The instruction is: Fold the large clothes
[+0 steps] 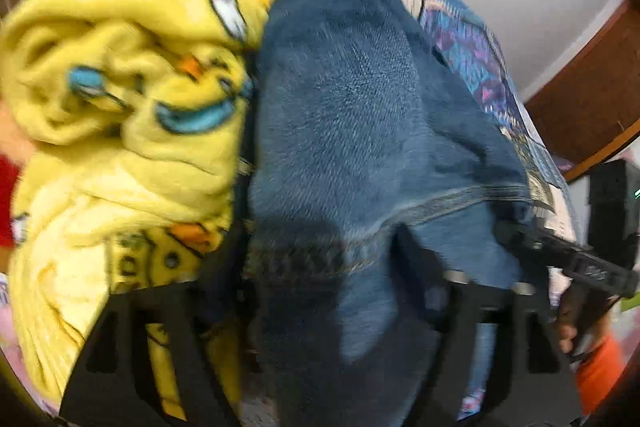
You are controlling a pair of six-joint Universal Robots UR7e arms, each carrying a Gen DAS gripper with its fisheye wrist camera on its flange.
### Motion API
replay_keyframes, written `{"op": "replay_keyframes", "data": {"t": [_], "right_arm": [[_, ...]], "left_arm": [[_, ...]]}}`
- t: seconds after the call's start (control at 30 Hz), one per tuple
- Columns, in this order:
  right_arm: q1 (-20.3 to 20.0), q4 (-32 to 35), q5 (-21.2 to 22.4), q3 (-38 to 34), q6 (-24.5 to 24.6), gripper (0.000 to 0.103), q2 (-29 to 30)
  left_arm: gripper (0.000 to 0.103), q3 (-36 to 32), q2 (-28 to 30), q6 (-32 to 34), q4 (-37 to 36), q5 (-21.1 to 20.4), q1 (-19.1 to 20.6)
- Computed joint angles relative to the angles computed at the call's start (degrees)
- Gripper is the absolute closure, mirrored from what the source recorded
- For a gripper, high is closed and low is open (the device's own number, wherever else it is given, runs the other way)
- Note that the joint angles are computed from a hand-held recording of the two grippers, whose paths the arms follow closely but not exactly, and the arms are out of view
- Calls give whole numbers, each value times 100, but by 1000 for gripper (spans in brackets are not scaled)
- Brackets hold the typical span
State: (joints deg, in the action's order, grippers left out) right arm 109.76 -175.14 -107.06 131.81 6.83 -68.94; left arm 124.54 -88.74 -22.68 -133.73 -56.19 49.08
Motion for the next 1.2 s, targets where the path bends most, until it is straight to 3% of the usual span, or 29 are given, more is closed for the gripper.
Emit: {"op": "replay_keyframes", "data": {"t": [0.17, 0.27, 0.33, 0.47, 0.57, 0.67, 0.9, 1.03, 1.2], "right_arm": [[623, 669, -1026, -193, -346, 53, -56], [967, 804, -1819, -122, -489, 32, -36], [1123, 729, -2216, 8, -558, 30, -72], [1229, 1372, -2239, 212, 34, 30, -552], [1240, 1805, -1969, 292, 508, 30, -943], [1497, 1882, -1930, 395, 783, 30, -1307], [2665, 1880, -2224, 288, 950, 30, -1949], [3451, 1704, -2536, 111, 895, 30, -2051], [4475, 1015, -3123, -86, 506, 30, -1964]], "left_arm": [[20, 421, -435, -386, 355, 555, -518], [19, 526, -734, -913, 965, 589, -810], [18, 668, -937, -1327, 1298, 789, -1101], [17, 685, -1226, -2093, 2319, 949, -1572], [17, 622, -1379, -2749, 3404, 1087, -2100], [17, 560, -1640, -3357, 4188, 1129, -2760], [17, 25, -2074, -4927, 5684, 1578, -4470], [17, -354, -2034, -5685, 6357, 1946, -5306], [17, -895, -1769, -7030, 7685, 2409, -6412]]}}
